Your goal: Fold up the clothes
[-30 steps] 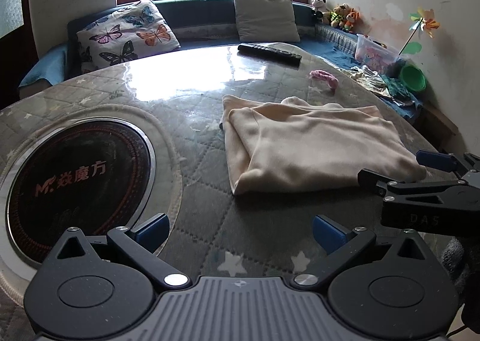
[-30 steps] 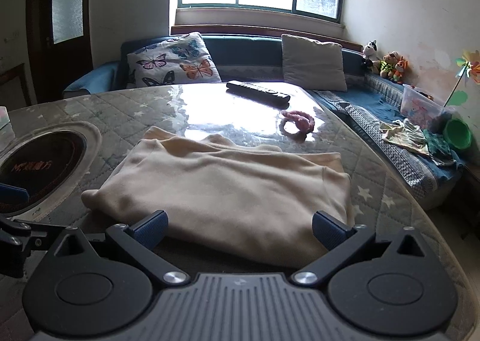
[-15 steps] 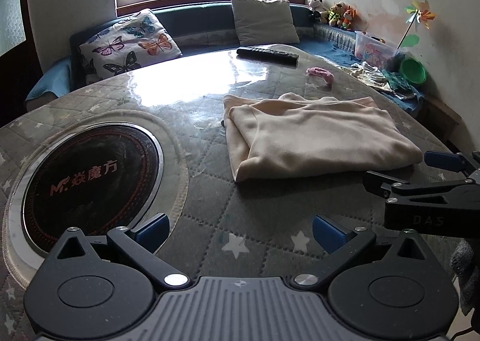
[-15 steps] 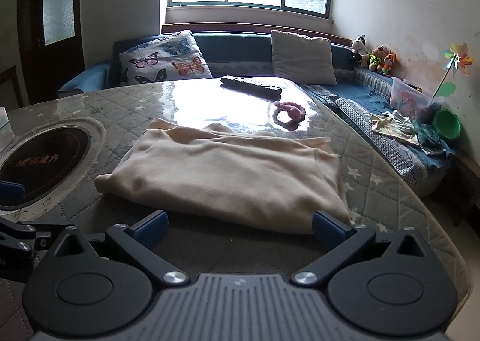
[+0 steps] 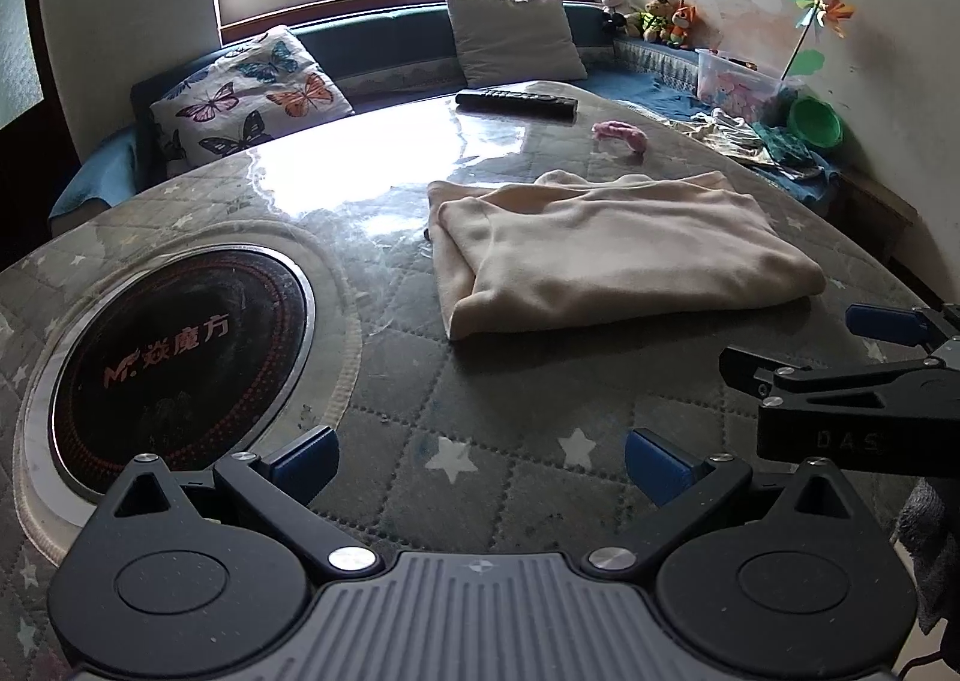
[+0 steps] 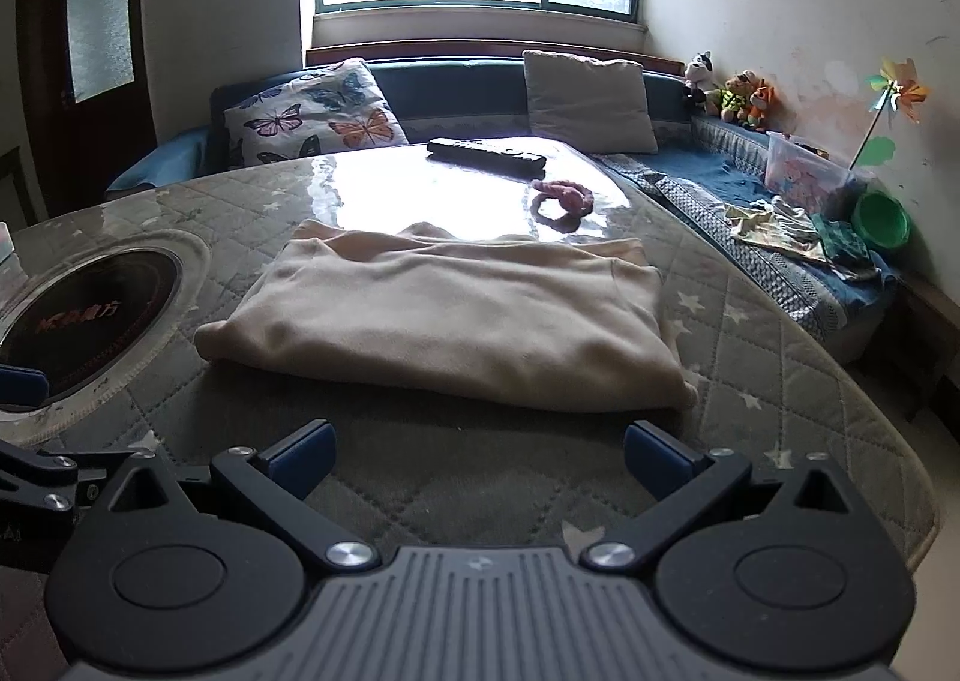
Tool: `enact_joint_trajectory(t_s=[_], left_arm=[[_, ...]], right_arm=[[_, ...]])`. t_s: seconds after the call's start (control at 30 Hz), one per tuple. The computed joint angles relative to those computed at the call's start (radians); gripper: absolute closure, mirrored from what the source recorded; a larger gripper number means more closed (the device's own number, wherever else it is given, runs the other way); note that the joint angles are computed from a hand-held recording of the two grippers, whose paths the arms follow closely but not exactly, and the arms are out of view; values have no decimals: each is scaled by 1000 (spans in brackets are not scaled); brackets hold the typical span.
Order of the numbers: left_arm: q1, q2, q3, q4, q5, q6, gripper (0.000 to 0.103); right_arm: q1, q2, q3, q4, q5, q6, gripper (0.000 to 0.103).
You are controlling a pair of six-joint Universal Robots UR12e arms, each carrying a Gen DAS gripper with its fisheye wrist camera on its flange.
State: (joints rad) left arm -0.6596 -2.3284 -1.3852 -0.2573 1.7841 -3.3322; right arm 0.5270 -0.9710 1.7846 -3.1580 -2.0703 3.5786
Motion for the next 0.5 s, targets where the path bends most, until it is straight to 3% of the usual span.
enact_joint_trajectory(t_s=[0.5], left_arm=[[-9, 8, -12, 18, 20, 18, 0]], right_arm=[[2, -12, 24, -4, -9, 45, 0]])
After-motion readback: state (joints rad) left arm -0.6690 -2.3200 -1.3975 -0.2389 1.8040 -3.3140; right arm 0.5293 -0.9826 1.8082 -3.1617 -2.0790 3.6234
